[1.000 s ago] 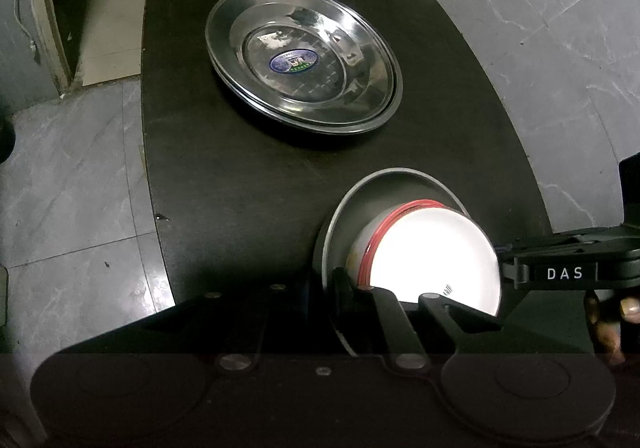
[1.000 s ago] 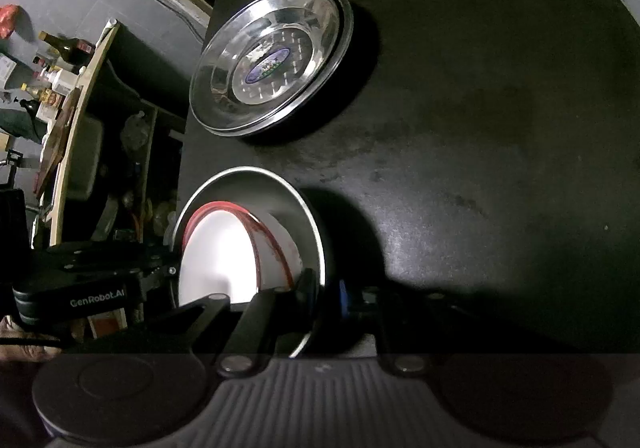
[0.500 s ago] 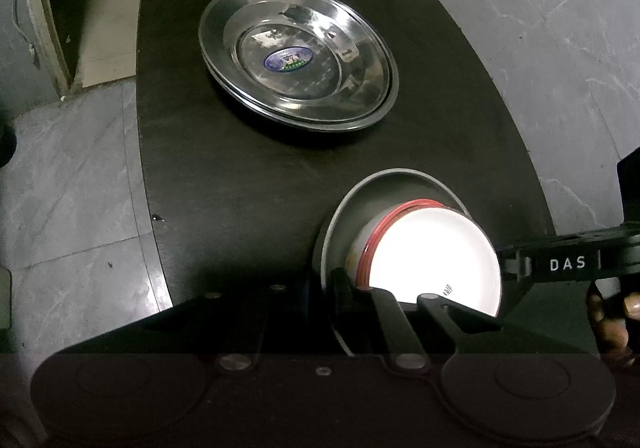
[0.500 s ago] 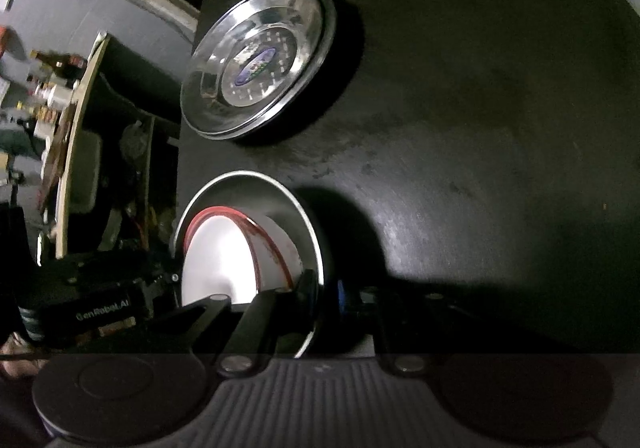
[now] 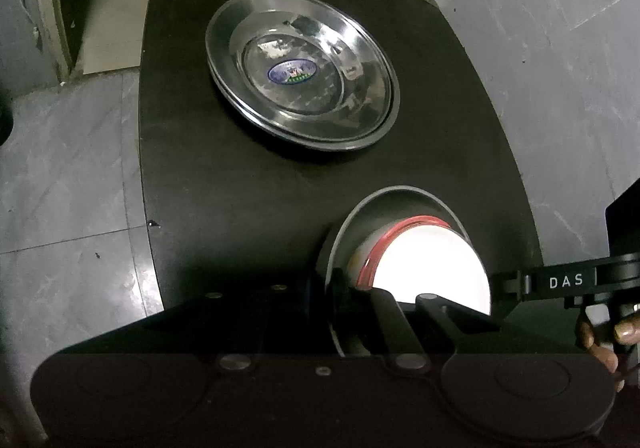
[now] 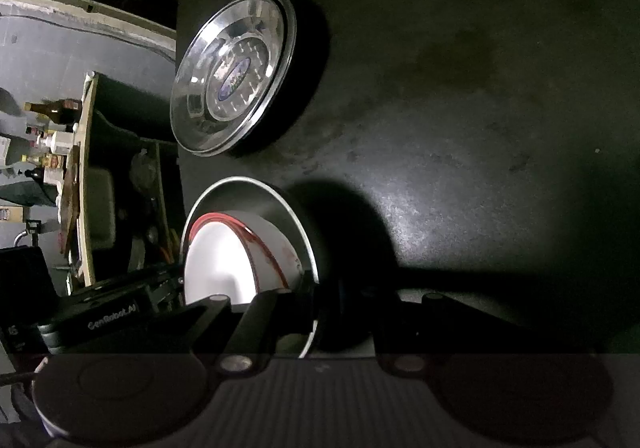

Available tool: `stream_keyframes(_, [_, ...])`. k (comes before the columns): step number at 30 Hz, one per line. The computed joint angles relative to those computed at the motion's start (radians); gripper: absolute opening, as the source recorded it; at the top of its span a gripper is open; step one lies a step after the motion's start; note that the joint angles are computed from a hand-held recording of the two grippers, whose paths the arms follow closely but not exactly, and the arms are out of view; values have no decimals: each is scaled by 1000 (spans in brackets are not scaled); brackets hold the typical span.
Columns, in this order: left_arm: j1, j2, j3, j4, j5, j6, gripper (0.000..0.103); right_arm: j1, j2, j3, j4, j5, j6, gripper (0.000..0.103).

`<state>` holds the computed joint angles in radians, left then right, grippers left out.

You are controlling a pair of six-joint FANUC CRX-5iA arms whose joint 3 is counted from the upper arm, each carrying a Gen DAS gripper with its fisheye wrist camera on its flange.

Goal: Organize plates and bowls
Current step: 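Lift and carry the steel mixing bowl with both tools toward the plate stack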

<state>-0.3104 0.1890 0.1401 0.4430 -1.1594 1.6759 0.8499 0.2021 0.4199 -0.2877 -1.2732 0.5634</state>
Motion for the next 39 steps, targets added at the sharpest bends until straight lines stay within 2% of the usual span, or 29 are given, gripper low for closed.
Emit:
stream_keyframes(10, [-4, 7, 34, -6, 23, 3, 7, -1, -29, -30, 22, 53, -43, 12])
stream_keyframes(20, [-9, 37, 99, -23, 19, 1, 7, -15, -15, -10, 33, 80, -59, 13])
stream_keyframes(39, [1, 88, 200, -47, 22, 17, 7, -48, 60, 106, 42, 48, -35, 13])
